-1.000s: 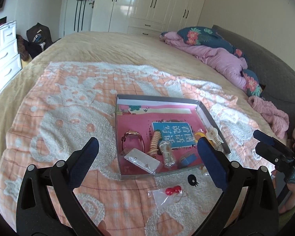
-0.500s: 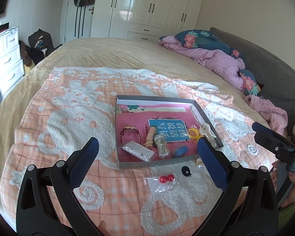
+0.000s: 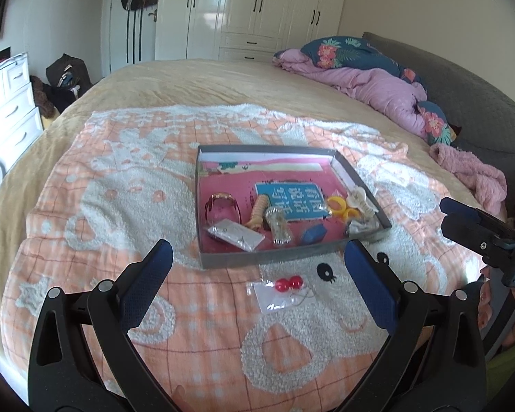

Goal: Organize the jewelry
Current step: 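Withdraw both tools from the box back over the remaining items, then grasp the red-bead plastic bag with the left tool while the right tool grasps the pearl hair clip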

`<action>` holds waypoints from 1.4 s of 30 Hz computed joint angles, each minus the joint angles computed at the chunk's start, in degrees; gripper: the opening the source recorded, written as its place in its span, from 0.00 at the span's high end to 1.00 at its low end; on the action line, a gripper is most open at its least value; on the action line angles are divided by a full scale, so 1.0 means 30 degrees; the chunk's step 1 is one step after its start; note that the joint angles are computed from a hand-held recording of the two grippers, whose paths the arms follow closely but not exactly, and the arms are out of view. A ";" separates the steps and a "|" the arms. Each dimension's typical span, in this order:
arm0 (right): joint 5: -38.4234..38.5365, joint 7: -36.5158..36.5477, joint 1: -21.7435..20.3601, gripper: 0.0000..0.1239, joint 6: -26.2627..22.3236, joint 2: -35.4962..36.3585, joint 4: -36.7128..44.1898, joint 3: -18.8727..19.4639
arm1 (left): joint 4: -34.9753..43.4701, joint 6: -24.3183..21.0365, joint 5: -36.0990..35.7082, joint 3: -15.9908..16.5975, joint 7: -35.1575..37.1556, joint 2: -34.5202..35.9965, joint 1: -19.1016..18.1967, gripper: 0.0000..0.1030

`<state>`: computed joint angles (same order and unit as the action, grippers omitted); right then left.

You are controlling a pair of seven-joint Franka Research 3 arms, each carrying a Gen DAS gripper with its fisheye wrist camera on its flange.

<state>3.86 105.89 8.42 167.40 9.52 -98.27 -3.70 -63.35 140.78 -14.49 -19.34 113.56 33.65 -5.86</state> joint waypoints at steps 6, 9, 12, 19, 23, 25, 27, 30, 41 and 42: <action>0.0342 -0.0399 -0.0046 0.20 -0.0655 -0.0045 -0.0515 0.0215 | 0.0280 -0.0885 0.0199 0.0062 -0.0146 0.0474 -0.0119 0.09; 0.0403 -0.0525 -0.0069 0.20 -0.1196 0.0019 -0.0807 0.0239 | 0.0964 -0.1709 0.0544 0.0282 -0.0529 0.1116 -0.0396 0.09; 0.0132 -0.0183 -0.0038 0.20 -0.1706 0.0180 -0.1131 0.0071 | 0.1909 -0.2858 0.0809 0.0417 -0.1025 0.1937 -0.0606 0.09; 0.1150 -0.0266 -0.0664 0.20 -0.2699 0.1600 -0.0513 0.0141 | 0.3591 -0.4946 0.1721 0.0776 -0.1604 0.3477 -0.1314 0.09; 0.3094 -0.1419 -0.1338 0.20 -0.3256 0.2562 0.0467 0.0660 | 0.4196 -0.5628 0.2227 0.0928 -0.1612 0.4054 -0.1717 0.09; 0.3824 -0.1879 -0.1559 0.22 -0.3690 0.3191 0.1254 0.0819 | 0.4567 -0.5808 0.2474 0.1034 -0.1731 0.4362 -0.1937 0.09; 0.4480 -0.2381 -0.1766 0.29 -0.4218 0.3789 0.2127 0.1006 | 0.4875 -0.5770 0.2743 0.1157 -0.1874 0.4615 -0.2149 0.09; 0.5243 -0.3134 -0.1982 0.37 -0.5078 0.4701 0.3431 0.1206 | 0.5793 -0.5827 0.3077 0.1298 -0.2182 0.5220 -0.2468 0.09; 0.7020 -0.4599 -0.2364 0.60 -0.3662 0.4287 0.2523 0.1405 | 0.6971 -0.4772 0.4929 0.2196 -0.2814 0.6250 -0.3956 0.11; 0.7407 -0.4871 -0.2493 0.60 -0.3388 0.4018 0.2181 0.1545 | 0.6175 -0.4253 0.5053 0.2124 -0.2601 0.5847 -0.3869 0.14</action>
<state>26.08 91.28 0.94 157.23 21.58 -91.73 0.94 -44.83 128.02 0.67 -12.96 105.76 51.19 -17.46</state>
